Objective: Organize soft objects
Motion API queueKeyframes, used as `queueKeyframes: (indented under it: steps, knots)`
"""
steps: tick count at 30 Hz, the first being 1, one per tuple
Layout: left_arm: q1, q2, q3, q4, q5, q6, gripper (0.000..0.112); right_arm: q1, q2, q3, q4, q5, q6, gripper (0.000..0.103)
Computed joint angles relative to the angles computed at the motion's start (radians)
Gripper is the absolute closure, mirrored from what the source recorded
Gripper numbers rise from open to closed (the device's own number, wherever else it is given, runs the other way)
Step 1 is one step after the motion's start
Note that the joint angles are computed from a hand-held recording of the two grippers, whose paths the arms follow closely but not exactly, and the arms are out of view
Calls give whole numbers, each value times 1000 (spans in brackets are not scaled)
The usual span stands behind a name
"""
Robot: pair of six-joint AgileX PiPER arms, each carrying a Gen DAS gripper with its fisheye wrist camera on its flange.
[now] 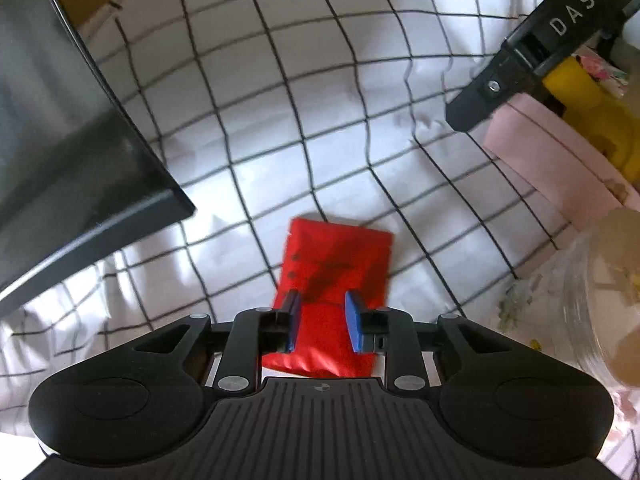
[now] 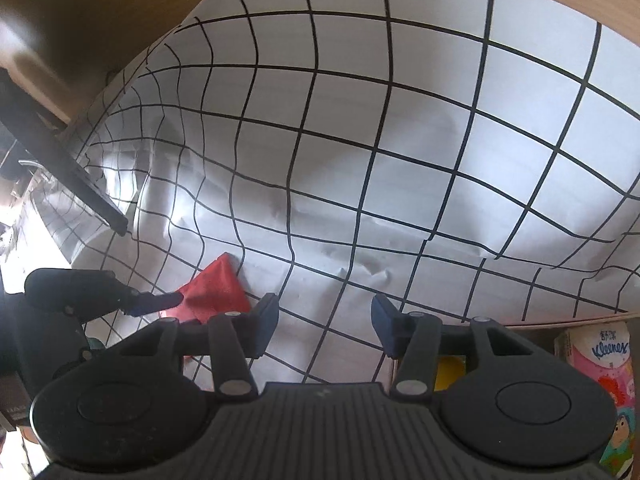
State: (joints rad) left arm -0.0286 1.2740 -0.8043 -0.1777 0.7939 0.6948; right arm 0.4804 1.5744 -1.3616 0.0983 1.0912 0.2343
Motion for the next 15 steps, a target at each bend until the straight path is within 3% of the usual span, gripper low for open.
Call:
queueKeyframes:
  steps: [3, 5, 9, 13, 15]
  knots:
    - [11, 12, -3, -46, 30, 113, 74, -4, 1, -3, 6, -3, -6, 52]
    - [15, 28, -21, -72, 77, 192, 50, -5, 1, -6, 4, -3, -6, 52]
    - [16, 57, -49, -93, 110, 259, 45, -5, -5, -10, -8, -4, -4, 51]
    - [18, 73, -64, -36, 32, 184, 46, 7, -8, -8, -25, -8, -10, 49]
    - [34, 99, -84, -47, 39, 175, 44, 11, -8, -7, -25, -10, -13, 42]
